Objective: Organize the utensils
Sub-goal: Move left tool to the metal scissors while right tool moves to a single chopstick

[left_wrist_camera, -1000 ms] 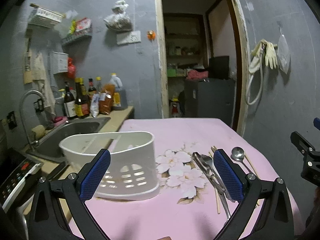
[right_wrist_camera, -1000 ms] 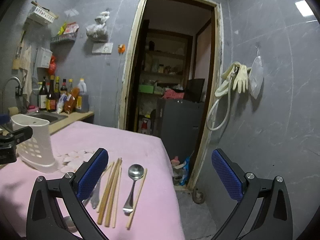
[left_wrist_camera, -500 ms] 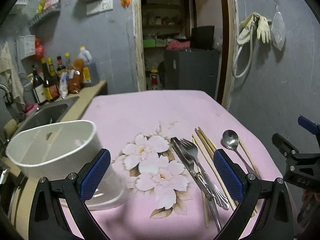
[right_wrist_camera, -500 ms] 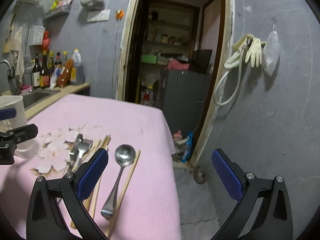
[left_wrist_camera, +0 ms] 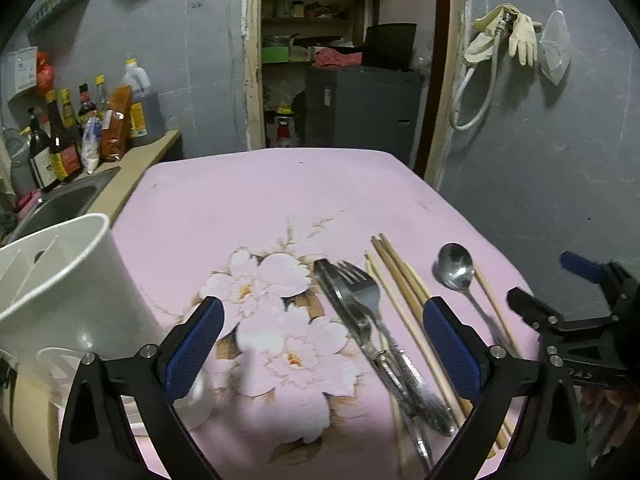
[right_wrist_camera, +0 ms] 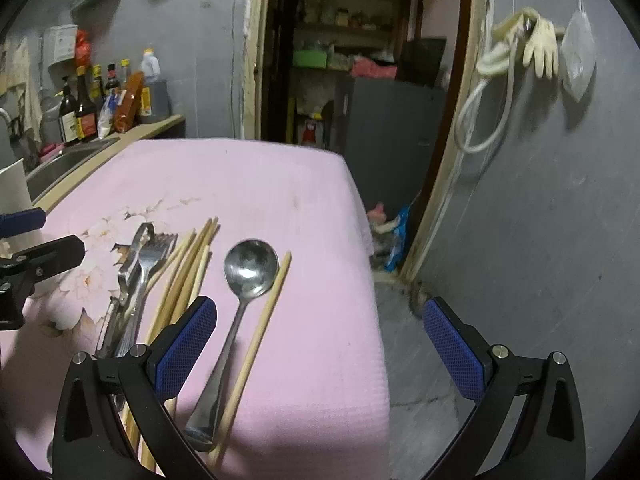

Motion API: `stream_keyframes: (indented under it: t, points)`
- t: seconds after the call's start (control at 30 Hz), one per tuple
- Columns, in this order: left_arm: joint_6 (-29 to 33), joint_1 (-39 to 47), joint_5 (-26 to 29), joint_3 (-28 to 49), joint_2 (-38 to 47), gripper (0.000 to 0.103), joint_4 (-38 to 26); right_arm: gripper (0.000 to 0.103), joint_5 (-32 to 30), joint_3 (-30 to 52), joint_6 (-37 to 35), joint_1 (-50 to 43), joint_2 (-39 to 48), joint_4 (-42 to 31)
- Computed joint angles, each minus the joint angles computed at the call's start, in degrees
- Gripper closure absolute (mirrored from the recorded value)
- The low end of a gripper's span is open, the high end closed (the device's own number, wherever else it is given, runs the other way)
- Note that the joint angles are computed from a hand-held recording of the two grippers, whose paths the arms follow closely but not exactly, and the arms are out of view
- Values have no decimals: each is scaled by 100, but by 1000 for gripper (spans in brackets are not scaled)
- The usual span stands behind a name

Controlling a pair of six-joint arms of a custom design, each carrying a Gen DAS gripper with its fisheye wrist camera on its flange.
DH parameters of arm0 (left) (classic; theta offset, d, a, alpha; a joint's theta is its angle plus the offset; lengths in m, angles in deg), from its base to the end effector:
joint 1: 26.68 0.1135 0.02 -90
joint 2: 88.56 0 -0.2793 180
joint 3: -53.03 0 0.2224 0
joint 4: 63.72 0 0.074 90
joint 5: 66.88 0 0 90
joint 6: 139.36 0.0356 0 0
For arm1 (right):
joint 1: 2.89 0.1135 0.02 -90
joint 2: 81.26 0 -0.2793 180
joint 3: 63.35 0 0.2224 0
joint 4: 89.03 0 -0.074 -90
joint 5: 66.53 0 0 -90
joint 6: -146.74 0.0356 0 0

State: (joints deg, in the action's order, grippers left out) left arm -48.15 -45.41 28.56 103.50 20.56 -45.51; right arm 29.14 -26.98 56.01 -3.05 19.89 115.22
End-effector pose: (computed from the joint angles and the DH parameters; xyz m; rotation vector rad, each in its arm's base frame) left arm 0.2930 -0.1029 0.1165 0.4453 2.2434 -0.2681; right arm 0.2519 -0.0042 0.1152 0.0406 2.2765 -0.1209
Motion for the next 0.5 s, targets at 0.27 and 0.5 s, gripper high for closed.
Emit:
stream_keyframes:
  t: [0.27, 0.5]
  points:
    - [-224, -107, 128, 782, 385, 50, -954, 31, -848, 233, 56, -309, 88, -405]
    - [-397, 29, 336, 1543, 772, 67, -1823, 58, -1148, 608, 86, -345, 302, -871]
